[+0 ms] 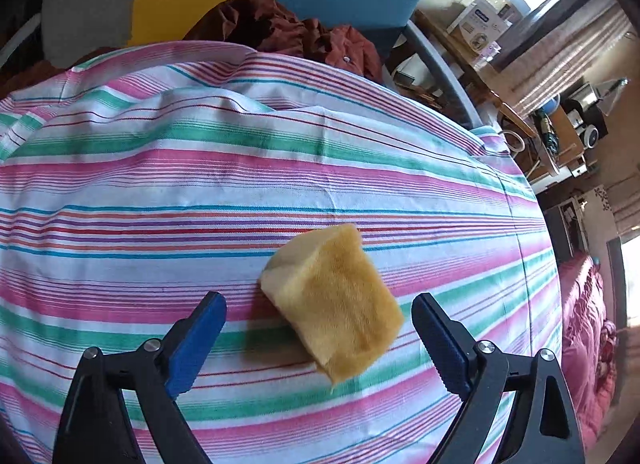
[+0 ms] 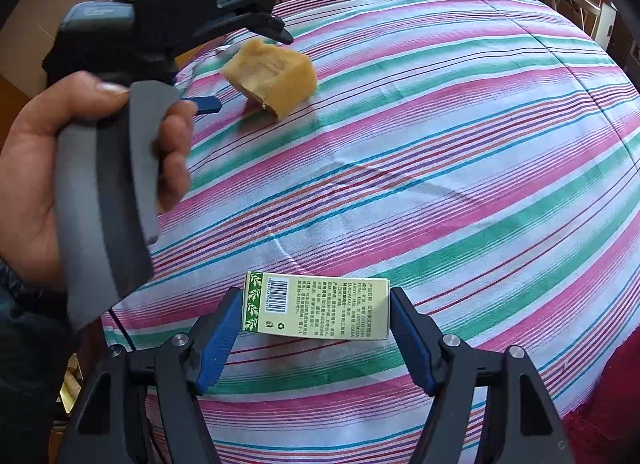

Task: Organize objects
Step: 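Grasp the yellow sponge cube with the left tool while the right tool holds the box, then carry the sponge cube into the gold tray with the left tool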

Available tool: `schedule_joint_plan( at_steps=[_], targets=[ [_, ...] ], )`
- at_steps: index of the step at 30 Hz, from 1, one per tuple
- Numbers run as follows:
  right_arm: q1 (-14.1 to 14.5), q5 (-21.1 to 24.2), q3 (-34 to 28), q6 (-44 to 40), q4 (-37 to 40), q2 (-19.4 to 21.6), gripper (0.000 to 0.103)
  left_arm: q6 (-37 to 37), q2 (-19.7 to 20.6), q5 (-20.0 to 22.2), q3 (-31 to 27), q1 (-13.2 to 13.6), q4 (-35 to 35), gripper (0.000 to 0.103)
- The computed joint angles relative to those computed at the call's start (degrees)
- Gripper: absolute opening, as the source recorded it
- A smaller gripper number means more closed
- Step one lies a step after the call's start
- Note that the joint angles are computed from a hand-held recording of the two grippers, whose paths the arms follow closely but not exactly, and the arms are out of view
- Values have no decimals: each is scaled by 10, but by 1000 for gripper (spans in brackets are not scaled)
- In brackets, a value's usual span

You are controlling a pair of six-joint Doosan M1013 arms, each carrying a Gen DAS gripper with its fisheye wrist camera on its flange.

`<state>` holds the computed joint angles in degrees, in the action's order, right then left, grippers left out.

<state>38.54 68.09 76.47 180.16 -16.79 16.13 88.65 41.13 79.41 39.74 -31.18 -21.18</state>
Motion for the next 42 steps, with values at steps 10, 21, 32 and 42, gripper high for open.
schedule_joint_plan(
  at_steps=[10,21,32,42],
  targets=[
    [3,-3,5,12,-8,-3,73,115,-54,-76,100,9,-12,60],
    [10,28,-20,-15,-31,13,73,232,-196,-201,300,75,27,60],
    [9,75,-49,-82,-31,41,73,305,-298,-302,443,97,14,60],
    [10,96,-59,-96,-46,51,73,349,-325,-325,466,112,-34,60]
  ],
)
